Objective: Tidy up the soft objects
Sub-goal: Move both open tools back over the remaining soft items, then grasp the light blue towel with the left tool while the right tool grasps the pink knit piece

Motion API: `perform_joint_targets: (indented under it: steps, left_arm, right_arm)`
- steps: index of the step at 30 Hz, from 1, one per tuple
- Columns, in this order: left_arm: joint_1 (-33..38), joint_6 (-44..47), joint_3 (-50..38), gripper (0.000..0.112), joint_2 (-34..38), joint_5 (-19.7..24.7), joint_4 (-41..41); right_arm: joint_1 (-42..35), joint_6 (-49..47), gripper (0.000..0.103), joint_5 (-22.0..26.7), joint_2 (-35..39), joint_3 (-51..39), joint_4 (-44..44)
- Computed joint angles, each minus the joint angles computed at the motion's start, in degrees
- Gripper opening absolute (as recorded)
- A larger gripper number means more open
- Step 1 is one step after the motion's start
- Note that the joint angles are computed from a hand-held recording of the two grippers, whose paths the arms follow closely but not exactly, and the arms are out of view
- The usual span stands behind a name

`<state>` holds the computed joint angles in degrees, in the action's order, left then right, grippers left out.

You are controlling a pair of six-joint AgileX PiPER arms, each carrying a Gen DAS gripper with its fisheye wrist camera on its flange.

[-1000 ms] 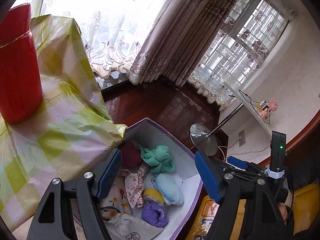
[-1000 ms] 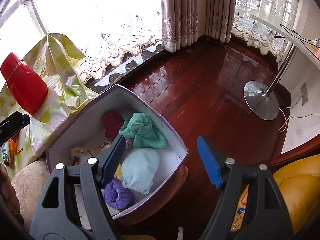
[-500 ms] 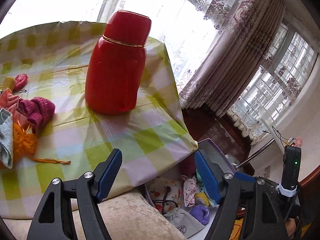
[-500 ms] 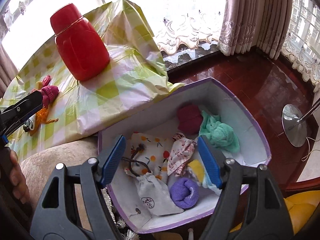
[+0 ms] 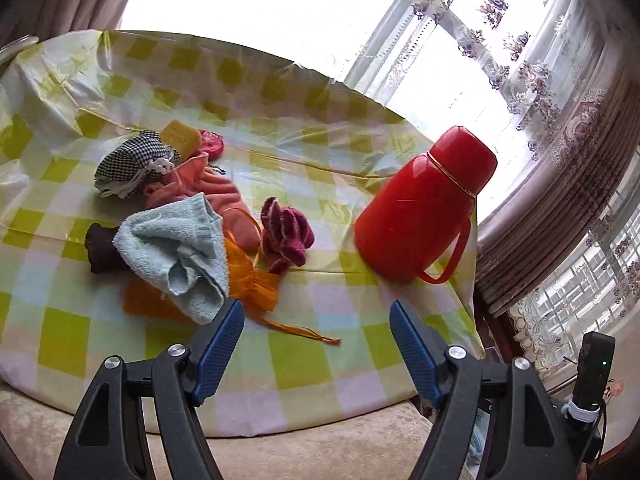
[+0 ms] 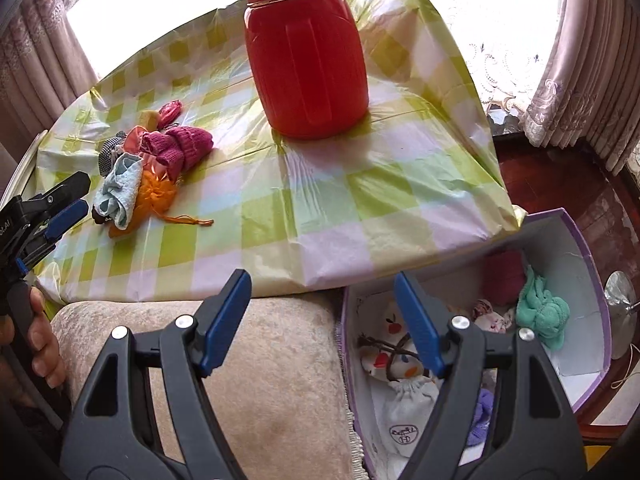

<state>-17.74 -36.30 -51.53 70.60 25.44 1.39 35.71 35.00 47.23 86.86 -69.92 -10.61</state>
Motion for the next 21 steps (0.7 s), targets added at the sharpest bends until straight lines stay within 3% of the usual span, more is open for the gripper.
perform_joint_targets:
  steps: [7, 11, 16, 21]
  left_arm:
    - [14.49, 19.64, 3.80, 0.076, -1.35, -0.42, -17.99]
    - [18.52, 26.73, 2.92, 0.076, 1.11, 0.13, -23.69]
    - [20.26, 29.88, -0.41, 0.076, 6.20, 1.25, -25.26]
    - [18.45, 24.54, -5.65, 0.078, 12.30, 2.27, -17.45]
  right_arm:
    - [3.82, -1.42, 0.077, -0.21, 8.83, -9.35, 1.28]
    - [4.97, -2.30, 0.077, 0.56, 13.90, -15.45, 1.64]
    - [5.24, -3.34, 0.077, 1.45, 19.91, -22.99, 2.67]
    - [5.73, -3.83, 0.077, 2.73, 25.90, -30.99, 2.76]
